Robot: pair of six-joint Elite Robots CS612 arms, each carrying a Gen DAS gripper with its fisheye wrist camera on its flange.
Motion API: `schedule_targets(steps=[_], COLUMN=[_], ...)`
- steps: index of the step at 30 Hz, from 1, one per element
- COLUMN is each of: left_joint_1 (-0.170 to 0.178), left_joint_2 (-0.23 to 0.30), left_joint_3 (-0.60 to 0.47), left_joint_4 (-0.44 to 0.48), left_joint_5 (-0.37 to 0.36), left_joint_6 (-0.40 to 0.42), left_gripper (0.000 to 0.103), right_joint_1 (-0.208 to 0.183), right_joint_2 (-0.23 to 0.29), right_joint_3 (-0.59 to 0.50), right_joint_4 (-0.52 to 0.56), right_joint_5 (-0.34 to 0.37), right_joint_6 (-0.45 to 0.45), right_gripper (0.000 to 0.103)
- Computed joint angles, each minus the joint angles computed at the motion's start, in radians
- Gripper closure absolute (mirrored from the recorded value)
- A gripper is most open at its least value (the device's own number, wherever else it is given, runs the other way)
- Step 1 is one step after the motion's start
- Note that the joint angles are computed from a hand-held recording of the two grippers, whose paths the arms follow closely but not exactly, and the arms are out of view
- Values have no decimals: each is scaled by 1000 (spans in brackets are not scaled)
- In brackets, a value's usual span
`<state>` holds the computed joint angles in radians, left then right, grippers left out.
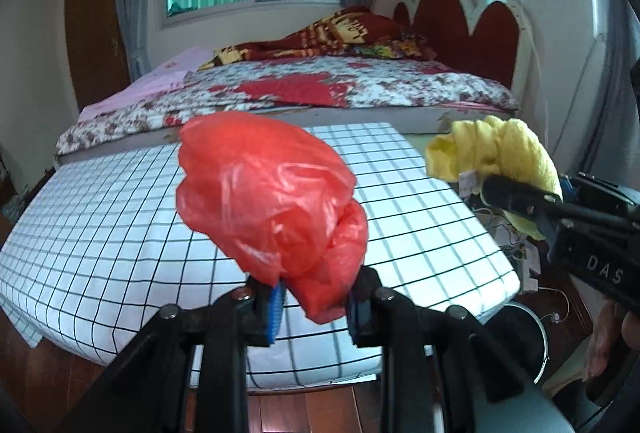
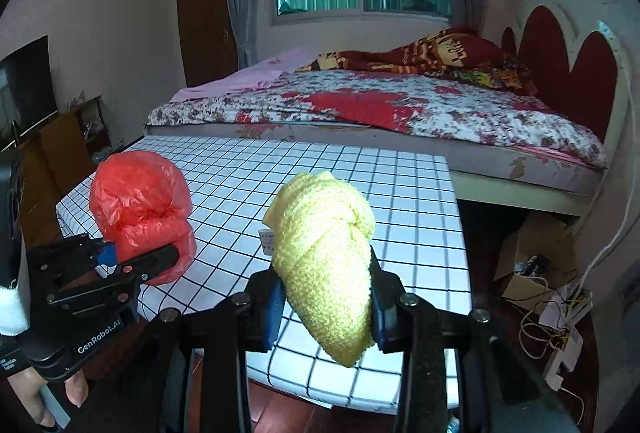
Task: Collect trash
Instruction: 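Carry the red bag and yellow cloth over the black bin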
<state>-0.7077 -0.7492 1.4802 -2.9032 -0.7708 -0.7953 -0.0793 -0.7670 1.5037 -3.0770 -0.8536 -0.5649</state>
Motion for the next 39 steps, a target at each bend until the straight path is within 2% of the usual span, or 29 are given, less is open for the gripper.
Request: schedule_targets(steps=[6,13,23,30,39], left_joint_1=[-25,-39,-59,-69,-79], left_joint_2=[11,48,122,173,243], left_joint_3=[-17,-69,-179,-245,-337], left_joint_4=[-41,-95,-127,-165,-144], left_joint_5=[17,-20,-134,-227,-335], left_joint_6=[65,139,251,286,326], left_gripper=[77,77,77,77,77], right_joint_1=[-36,-78,-154,-195,-237], right_joint_2=[-8,-10,-10,1,30], right_joint_3=[27,42,74,80,86], right_joint_4=[-52,-87,-127,-137,-112], right_joint_5=[4,-12,-58,-88,-123], right_joint_6=[39,84,132,138,125], right_gripper=[67,66,66,65,65])
